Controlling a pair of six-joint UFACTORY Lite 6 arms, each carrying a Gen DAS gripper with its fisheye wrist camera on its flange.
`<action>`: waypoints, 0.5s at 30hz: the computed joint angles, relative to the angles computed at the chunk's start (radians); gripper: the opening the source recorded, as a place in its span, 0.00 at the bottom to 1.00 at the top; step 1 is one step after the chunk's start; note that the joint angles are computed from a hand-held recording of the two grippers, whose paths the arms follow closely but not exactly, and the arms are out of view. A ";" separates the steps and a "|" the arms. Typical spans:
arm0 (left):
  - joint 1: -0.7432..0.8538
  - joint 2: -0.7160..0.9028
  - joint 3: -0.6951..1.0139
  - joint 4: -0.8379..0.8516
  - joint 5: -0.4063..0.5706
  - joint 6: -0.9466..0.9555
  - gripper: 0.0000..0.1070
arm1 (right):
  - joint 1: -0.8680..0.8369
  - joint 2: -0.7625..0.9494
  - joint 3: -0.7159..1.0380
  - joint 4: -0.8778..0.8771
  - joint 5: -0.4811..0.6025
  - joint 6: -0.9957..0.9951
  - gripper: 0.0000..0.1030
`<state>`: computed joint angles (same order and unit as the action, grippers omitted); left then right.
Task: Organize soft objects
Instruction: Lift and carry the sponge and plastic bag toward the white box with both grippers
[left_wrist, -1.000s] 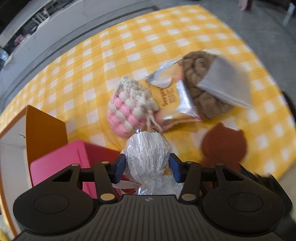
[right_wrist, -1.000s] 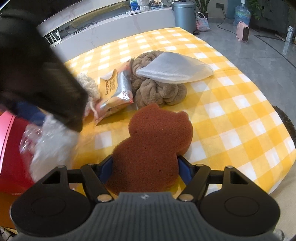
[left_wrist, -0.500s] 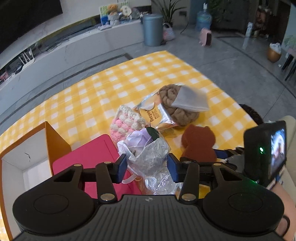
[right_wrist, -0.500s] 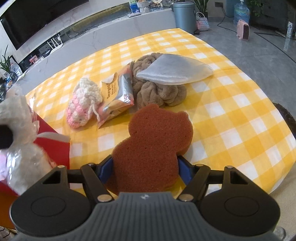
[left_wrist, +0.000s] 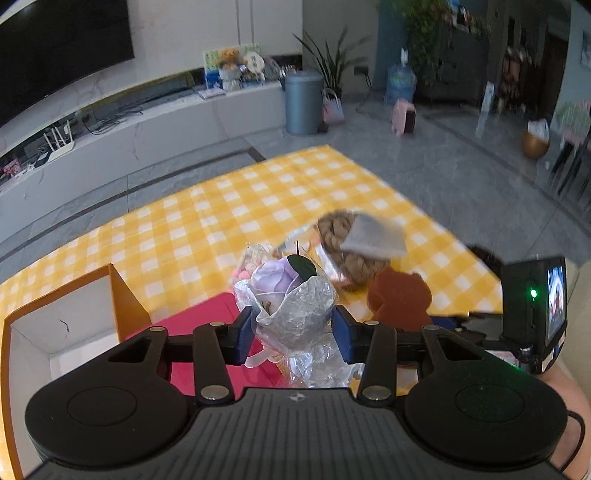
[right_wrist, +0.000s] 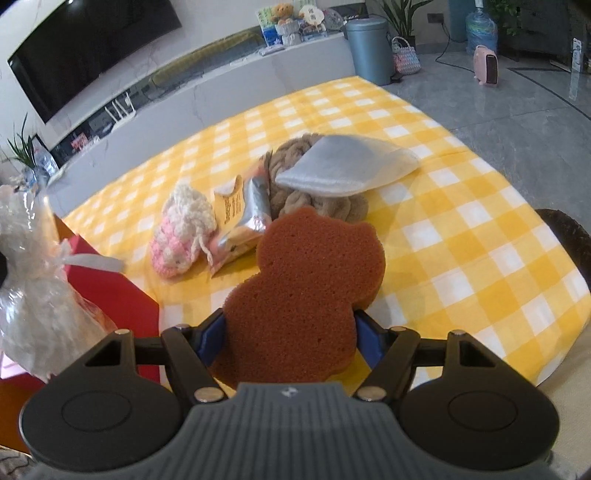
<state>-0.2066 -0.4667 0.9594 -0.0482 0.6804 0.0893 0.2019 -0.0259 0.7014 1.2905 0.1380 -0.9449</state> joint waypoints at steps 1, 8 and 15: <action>0.031 -0.016 0.000 -0.045 0.003 0.041 0.47 | -0.010 -0.015 -0.009 0.045 0.007 -0.045 0.69; 0.288 -0.139 -0.005 -0.303 0.066 0.291 0.47 | -0.073 -0.129 -0.065 0.276 0.108 -0.271 0.69; 0.749 -0.206 0.000 -0.660 0.266 0.650 0.47 | -0.038 -0.229 -0.077 0.313 0.149 -0.289 0.69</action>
<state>0.5421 -0.6727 0.9597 -0.7079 0.9463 0.7389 0.1642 -0.2549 0.6247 1.6038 0.2867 -1.2335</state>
